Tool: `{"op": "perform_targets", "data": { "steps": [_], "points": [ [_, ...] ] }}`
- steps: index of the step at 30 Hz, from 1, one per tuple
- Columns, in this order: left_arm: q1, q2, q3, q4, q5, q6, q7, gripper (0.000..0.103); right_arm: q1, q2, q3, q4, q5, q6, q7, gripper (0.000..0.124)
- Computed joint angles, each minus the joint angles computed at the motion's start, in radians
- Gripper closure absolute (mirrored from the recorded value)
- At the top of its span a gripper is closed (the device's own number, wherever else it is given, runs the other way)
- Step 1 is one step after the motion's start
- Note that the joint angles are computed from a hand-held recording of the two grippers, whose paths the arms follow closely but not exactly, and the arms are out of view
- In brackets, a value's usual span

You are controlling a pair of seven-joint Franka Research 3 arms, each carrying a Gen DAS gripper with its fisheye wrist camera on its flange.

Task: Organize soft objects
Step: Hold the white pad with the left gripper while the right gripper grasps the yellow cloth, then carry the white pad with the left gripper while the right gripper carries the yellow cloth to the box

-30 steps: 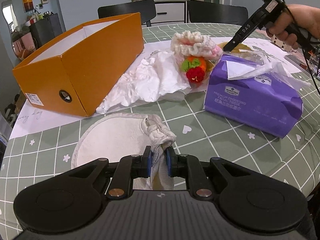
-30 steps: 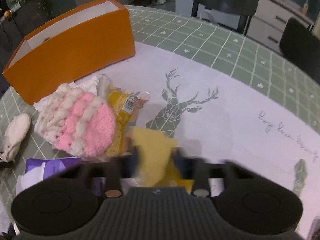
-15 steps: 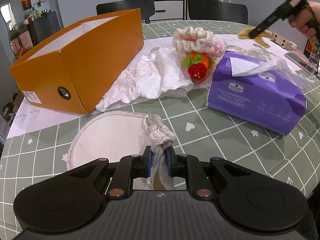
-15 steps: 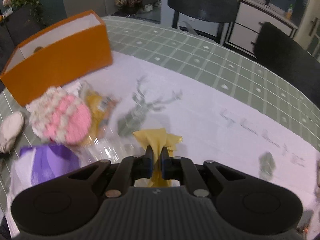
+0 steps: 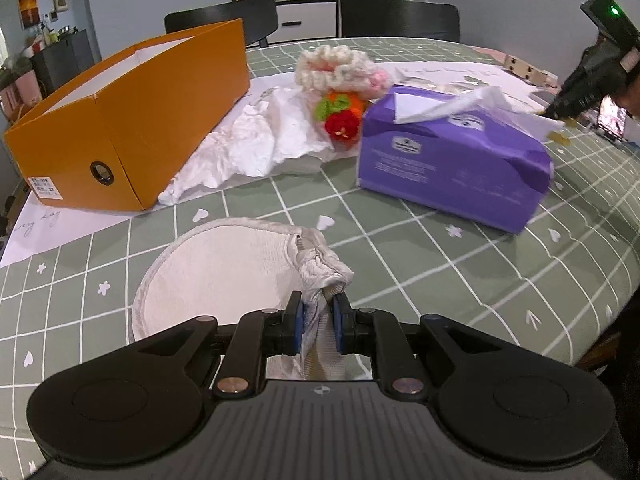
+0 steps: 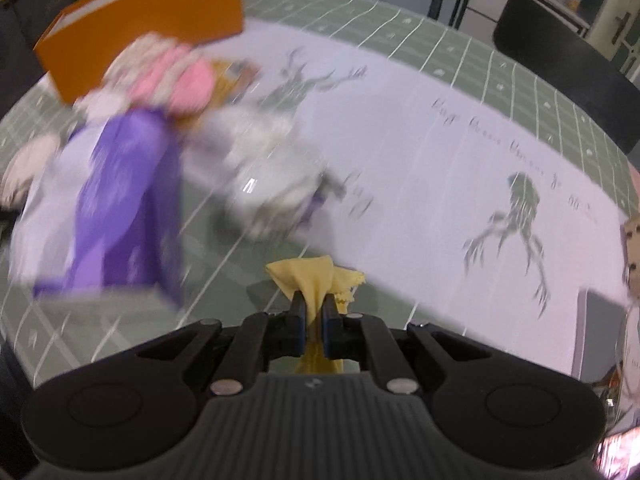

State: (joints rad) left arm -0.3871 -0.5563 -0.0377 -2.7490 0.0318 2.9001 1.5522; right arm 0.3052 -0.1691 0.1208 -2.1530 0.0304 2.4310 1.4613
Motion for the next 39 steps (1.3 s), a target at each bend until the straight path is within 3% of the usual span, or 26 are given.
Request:
{"op": "perform_targets", "data": {
  "steps": [9, 19, 28, 39],
  "points": [
    [0.041, -0.085, -0.038, -0.052, 0.046, -0.018, -0.041, 0.086, 0.061, -0.129, 0.053, -0.126, 0.009, -0.07, -0.034, 0.119],
    [0.055, -0.208, -0.008, -0.127, 0.082, -0.045, -0.047, 0.086, 0.168, -0.105, 0.093, -0.099, 0.096, -0.118, -0.113, 0.119],
    [0.081, -0.246, 0.047, -0.108, 0.084, -0.057, 0.008, 0.087, 0.252, 0.061, 0.122, 0.108, 0.144, -0.08, -0.183, 0.119],
    [0.112, -0.214, 0.12, 0.032, 0.038, -0.099, 0.152, 0.088, 0.329, 0.357, 0.108, 0.558, 0.03, -0.134, -0.19, 0.119]
  ]
}}
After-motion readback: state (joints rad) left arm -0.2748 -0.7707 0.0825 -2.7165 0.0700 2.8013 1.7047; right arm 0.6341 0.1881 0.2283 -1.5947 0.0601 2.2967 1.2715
